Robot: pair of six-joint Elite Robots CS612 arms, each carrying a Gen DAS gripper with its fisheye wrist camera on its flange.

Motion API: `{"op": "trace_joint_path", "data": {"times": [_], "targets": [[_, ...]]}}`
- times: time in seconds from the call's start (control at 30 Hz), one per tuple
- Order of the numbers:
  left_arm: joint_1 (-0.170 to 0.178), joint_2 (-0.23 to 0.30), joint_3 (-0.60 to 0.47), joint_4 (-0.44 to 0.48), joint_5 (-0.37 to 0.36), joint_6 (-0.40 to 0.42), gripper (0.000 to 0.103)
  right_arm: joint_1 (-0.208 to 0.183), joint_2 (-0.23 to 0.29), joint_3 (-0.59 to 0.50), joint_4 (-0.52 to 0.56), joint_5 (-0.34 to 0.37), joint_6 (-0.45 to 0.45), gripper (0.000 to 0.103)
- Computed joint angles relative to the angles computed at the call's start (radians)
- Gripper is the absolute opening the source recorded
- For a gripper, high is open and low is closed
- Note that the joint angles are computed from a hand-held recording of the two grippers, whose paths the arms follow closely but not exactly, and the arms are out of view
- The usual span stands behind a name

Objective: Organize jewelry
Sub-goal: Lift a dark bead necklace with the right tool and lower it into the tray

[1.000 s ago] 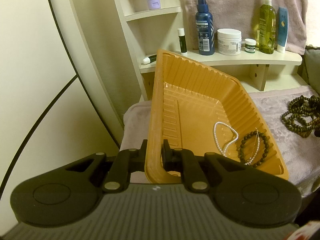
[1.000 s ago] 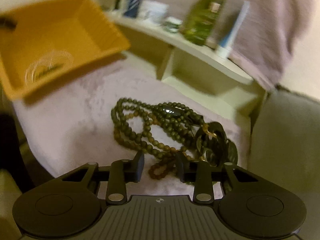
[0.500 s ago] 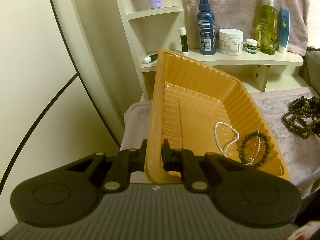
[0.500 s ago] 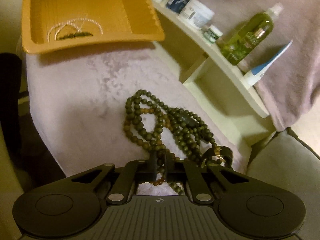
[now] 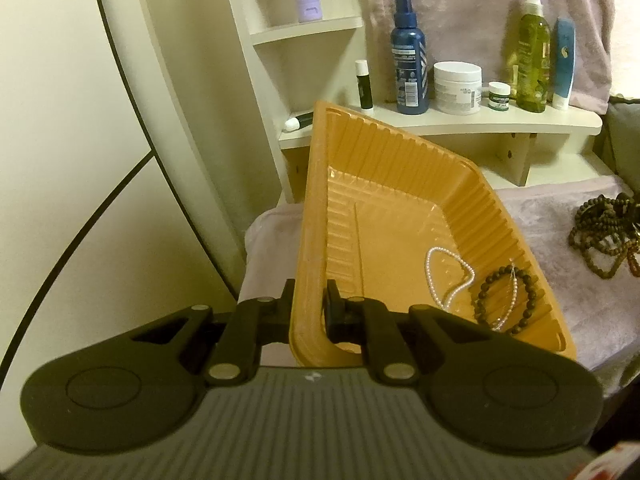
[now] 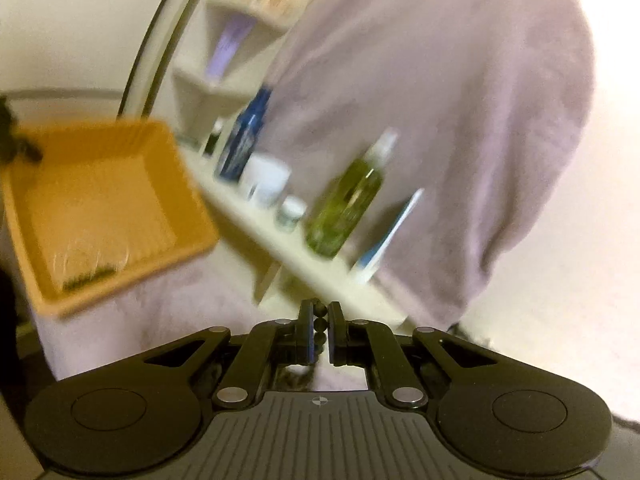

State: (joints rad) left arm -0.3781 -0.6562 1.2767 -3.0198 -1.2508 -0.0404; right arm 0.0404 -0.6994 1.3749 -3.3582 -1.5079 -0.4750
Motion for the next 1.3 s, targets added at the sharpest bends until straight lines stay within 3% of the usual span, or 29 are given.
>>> {"op": "trace_joint_path", "data": {"times": [0.6,1.3], "targets": [[0.004,0.001,0.003,-0.019,-0.015,0.005,0.011,-0.005,-0.033,-0.056,-0.123,0.02,0.095,0.007],[0.004,0.0,0.003,-0.019,-0.017,0.006,0.011,0.011,-0.016,-0.243,-0.159,0.167,0.139,0.007]]}}
